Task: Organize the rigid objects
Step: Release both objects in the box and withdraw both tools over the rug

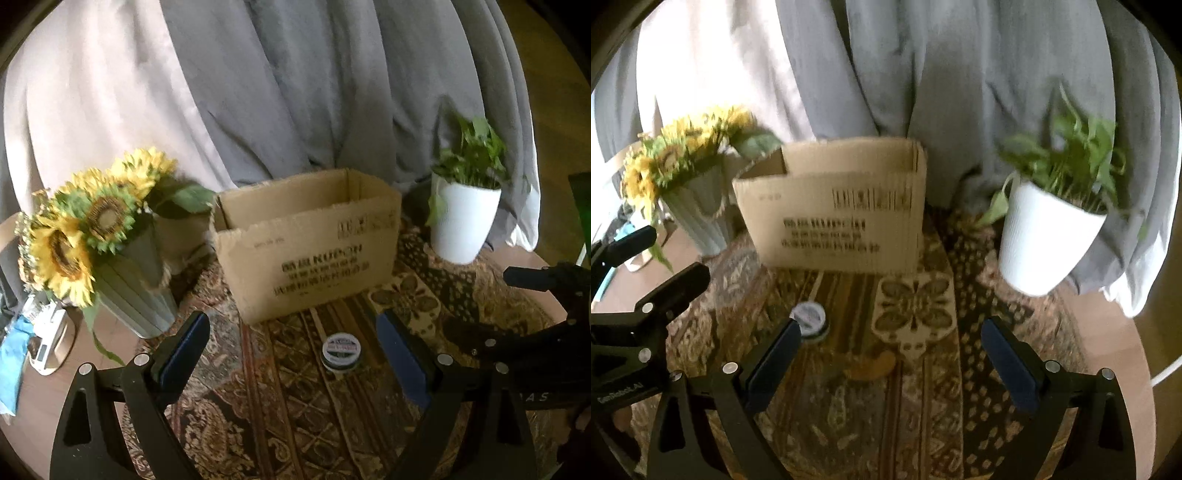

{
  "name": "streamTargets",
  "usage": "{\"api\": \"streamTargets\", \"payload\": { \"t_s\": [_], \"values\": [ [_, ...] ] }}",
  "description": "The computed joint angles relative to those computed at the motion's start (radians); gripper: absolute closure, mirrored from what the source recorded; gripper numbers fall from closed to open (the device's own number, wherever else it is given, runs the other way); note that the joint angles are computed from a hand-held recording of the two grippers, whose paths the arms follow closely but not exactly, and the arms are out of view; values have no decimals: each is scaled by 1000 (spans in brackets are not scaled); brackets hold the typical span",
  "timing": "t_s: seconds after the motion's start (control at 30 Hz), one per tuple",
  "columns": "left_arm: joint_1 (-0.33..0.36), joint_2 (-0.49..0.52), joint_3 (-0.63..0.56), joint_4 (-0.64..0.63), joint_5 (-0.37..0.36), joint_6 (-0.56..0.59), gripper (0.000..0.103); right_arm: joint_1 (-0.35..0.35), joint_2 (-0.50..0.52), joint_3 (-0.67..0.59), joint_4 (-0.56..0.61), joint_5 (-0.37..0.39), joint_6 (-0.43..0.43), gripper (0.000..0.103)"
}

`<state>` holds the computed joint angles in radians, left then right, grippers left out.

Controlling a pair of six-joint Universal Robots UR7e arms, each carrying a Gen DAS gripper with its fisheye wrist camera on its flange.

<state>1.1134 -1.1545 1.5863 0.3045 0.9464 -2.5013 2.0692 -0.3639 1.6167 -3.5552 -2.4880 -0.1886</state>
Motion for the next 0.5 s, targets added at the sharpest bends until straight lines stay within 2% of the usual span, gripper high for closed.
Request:
{"api": "streamTargets", "payload": {
  "t_s": [0.13, 0.33, 0.5],
  "values": [
    [18, 33, -16, 26, 3, 4, 10, -21, -4, 22, 54, 11, 60, 3],
    [55, 96, -67, 75, 13, 12, 12, -51, 10, 26, 104, 20, 91, 4],
    [83, 159, -124, 138, 48, 1, 12, -66, 38, 18, 73, 49, 33, 4]
  ]
}}
